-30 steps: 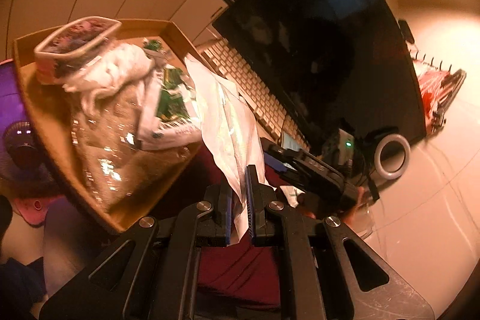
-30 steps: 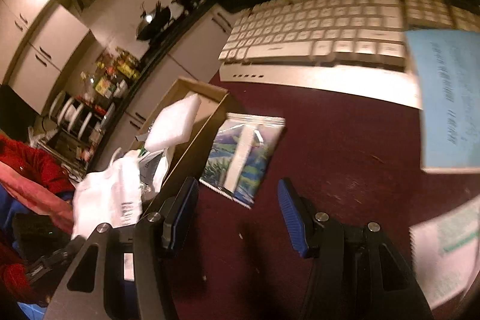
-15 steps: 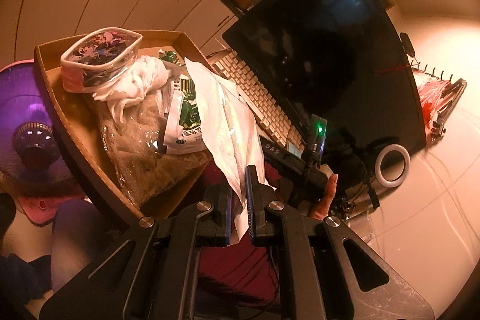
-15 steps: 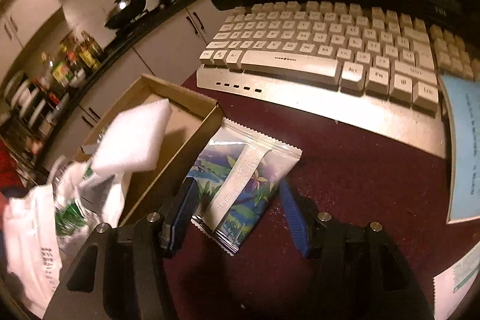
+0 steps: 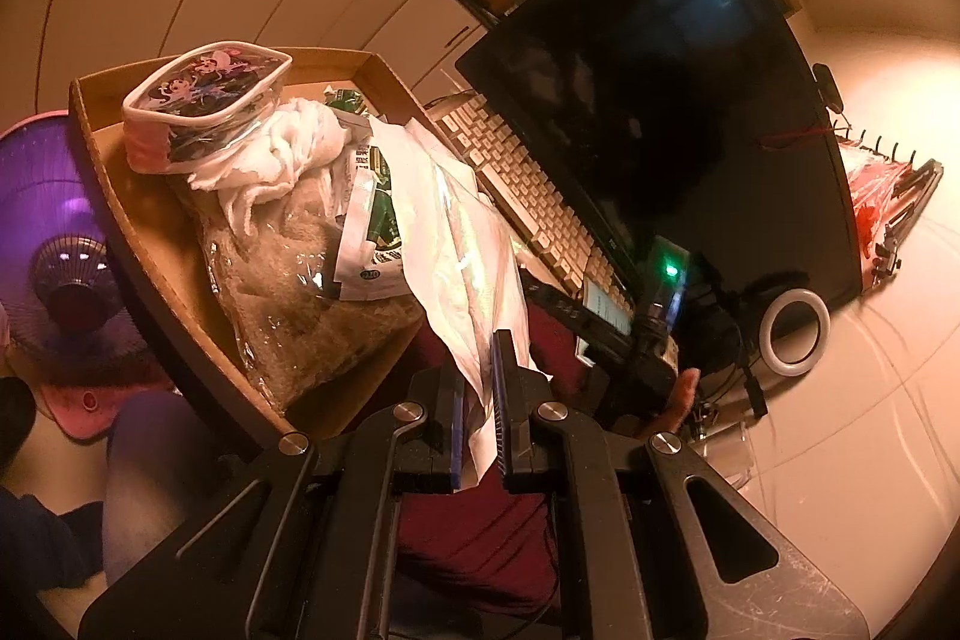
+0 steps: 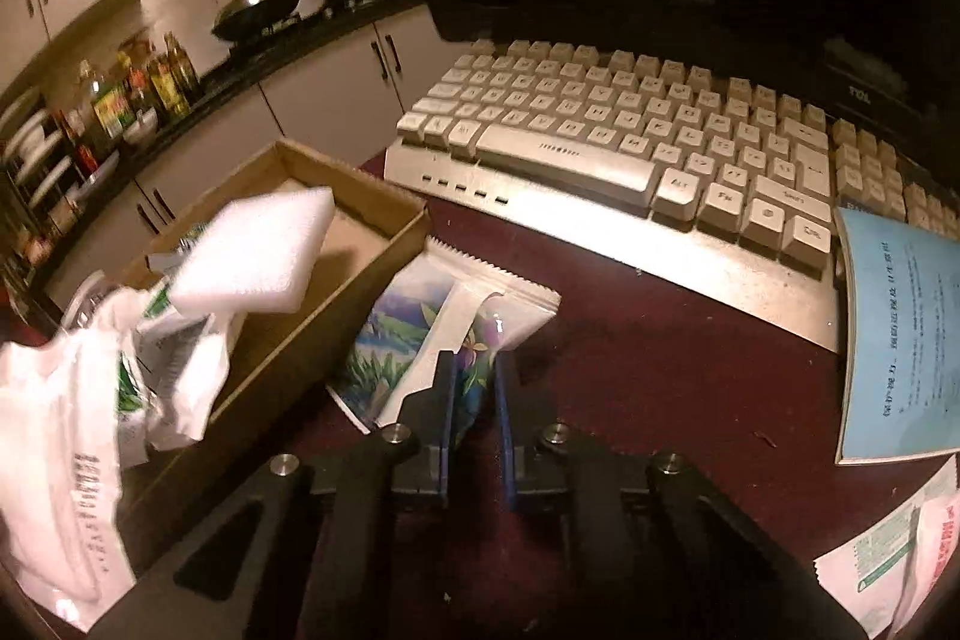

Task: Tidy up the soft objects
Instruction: 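Place the white packet and landscape sachet into the box and open both grippers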

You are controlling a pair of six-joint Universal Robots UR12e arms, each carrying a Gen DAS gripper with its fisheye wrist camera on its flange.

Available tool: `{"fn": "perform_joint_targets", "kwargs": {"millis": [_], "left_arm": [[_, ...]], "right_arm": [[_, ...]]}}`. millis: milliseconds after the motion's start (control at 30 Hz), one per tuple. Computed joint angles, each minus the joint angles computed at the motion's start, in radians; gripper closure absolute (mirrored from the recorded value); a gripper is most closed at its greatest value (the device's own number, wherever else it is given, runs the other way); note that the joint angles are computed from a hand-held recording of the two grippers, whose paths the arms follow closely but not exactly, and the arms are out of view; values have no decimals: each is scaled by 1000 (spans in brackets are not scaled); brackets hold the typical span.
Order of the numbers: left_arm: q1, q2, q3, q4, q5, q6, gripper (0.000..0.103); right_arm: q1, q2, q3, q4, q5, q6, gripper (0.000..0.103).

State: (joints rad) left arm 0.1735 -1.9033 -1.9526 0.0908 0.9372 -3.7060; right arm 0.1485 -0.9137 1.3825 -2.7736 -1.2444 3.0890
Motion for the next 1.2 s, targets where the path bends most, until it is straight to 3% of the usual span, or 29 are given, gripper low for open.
{"fn": "perform_joint_targets", "kwargs": {"millis": [67, 600, 967, 1200], "left_arm": [[1, 1, -1, 3, 1, -2, 96], [28, 5, 1, 35, 17, -34, 96], [50, -4, 25, 60, 68, -49, 96], [75, -52, 89, 39, 37, -80, 96]], "right_arm": [[-15, -11, 19, -34, 36, 36, 99], [-52, -28, 64, -194, 110, 162, 100], [-49, -29, 77, -293, 131, 169, 100], [-36, -33, 82, -359, 142, 151, 100]]}}
